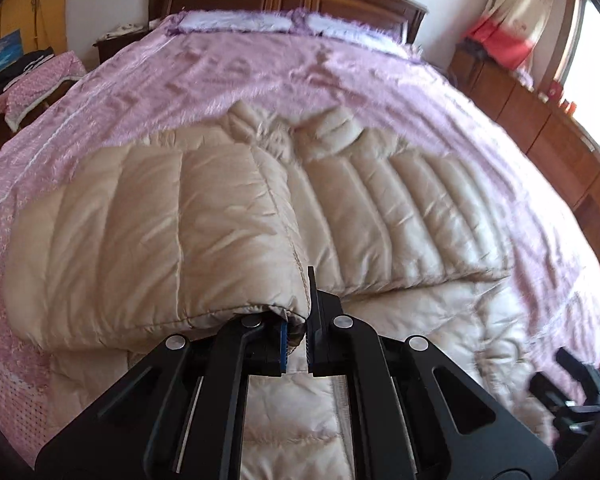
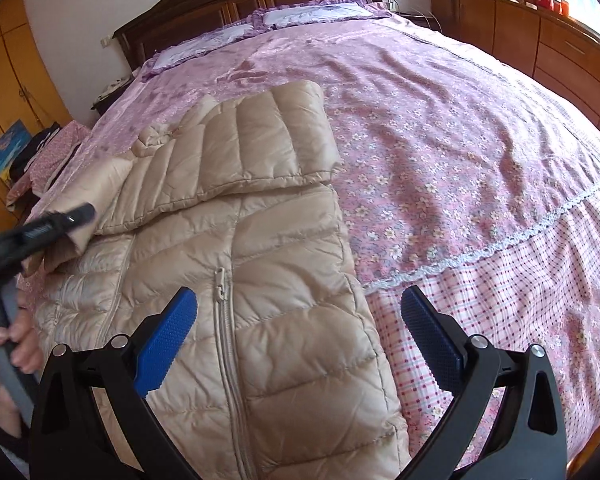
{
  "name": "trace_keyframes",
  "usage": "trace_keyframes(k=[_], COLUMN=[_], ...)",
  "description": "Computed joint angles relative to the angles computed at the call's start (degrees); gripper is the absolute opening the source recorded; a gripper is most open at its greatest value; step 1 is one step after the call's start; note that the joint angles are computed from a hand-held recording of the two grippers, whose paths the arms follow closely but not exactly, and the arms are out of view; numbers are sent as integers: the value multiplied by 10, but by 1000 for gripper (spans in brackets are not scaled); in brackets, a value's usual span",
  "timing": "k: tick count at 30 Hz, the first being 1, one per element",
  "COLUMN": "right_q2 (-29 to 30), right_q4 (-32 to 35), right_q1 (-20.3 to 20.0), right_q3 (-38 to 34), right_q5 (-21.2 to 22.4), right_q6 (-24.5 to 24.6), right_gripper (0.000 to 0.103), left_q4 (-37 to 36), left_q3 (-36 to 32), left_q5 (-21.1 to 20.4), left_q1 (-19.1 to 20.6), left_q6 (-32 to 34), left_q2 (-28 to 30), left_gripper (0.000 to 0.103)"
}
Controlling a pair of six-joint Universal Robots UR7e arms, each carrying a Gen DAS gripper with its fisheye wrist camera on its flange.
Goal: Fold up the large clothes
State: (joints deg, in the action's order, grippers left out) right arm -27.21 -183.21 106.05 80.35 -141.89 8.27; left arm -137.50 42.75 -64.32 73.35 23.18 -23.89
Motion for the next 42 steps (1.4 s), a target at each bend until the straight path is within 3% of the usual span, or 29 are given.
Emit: trace_keyframes(k=[7, 8, 9, 10, 11, 12, 15, 24, 30, 36, 42], right_q2=[0, 0, 1, 2, 3, 3, 4, 20, 49, 97, 151], right_q4=[-3, -6, -10, -12, -13, -12, -6, 21, 76, 172, 256], right_q1=[0, 1, 1, 2, 2, 2, 2, 14, 21, 32, 40], right_q3=[0, -1, -1, -2, -3, -4, -9, -42, -102, -204, -306], right_q5=[-2, -1, 0, -1, -2, -3, -2, 23, 64, 125, 168], right_q6=[-4, -8, -14, -19, -22, -24, -21, -33, -51, -54, -44], right_gripper=[98, 98, 98, 98, 98, 98, 98, 98, 98, 98, 98], left_q4=[-3, -5, 5, 8, 1, -19, -32, -26, -29, -48, -43], left_q3=[8, 13, 18, 23, 36, 60, 105, 197, 192, 165, 129], left_q5=[19, 18, 12, 9, 7, 8, 2, 38, 70, 111, 124], left_q1=[-1, -2, -3, -3, -5, -8, -13, -10, 7, 25, 42], left_q6=[15, 17, 16, 15, 16, 23, 48, 30, 0, -17, -26], left_q2=[3, 0, -5, -10, -18, -30, -60, -143, -162, -158, -149], left_gripper=[9, 16, 34, 46, 68, 78, 85, 87, 88, 88, 88])
